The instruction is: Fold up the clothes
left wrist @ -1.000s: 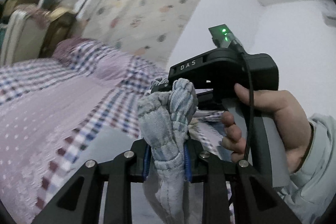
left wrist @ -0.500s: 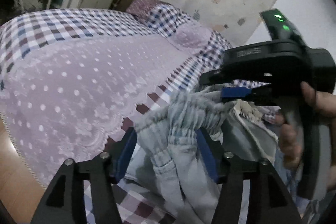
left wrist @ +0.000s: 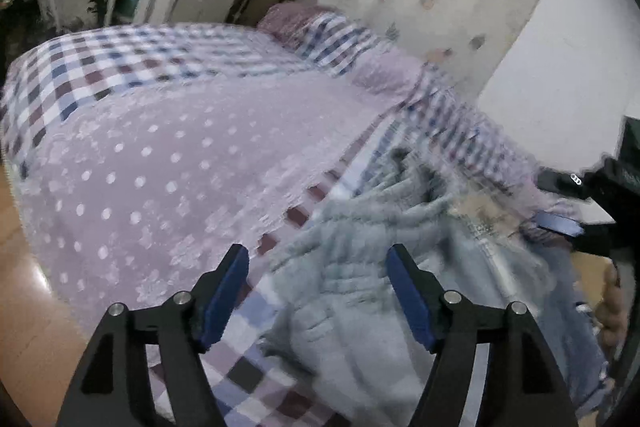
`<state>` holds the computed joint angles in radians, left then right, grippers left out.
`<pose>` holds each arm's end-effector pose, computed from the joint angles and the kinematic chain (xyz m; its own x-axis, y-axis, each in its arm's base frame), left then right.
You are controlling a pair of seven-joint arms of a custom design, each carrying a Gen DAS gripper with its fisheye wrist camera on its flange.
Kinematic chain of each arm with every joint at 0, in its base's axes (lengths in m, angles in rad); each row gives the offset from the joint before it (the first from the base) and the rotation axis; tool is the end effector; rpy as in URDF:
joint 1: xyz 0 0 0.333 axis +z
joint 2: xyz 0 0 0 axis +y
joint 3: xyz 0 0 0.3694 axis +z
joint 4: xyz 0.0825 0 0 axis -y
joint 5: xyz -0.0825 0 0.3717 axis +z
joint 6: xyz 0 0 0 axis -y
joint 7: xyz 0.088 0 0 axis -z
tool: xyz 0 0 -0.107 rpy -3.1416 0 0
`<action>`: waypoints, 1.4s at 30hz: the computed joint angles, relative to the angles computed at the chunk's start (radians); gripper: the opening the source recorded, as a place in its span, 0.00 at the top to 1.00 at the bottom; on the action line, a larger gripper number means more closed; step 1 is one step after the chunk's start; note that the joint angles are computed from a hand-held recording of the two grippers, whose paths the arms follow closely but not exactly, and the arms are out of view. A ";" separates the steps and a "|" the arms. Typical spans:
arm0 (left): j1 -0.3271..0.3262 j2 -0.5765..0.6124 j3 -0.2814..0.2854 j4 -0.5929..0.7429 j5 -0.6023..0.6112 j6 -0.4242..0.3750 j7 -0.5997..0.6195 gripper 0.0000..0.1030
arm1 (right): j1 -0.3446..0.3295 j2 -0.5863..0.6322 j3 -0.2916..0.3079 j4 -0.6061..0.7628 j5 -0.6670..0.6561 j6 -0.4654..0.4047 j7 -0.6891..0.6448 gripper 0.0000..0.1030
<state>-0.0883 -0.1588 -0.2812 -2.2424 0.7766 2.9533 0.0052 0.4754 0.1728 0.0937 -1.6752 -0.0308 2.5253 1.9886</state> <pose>0.4633 -0.2390 0.5765 0.2189 -0.8486 0.4816 -0.5713 -0.5116 -0.6418 0.5591 0.3512 0.6326 0.2348 -0.9414 -0.2421 -0.8137 -0.0541 -0.5788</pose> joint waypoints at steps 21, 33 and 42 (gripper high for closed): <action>-0.070 0.046 0.029 0.052 -0.124 -0.165 0.056 0.27 | 0.022 0.108 -0.048 0.005 -0.403 -0.095 -0.254 0.48; -0.062 0.036 0.042 0.021 -0.163 -0.104 0.084 0.27 | 0.029 -0.032 -0.004 -0.159 -0.400 0.072 -0.346 0.95; -0.056 0.033 0.040 0.016 -0.192 -0.092 0.104 0.27 | 0.040 0.007 -0.019 -0.109 -0.446 -0.060 -0.240 0.80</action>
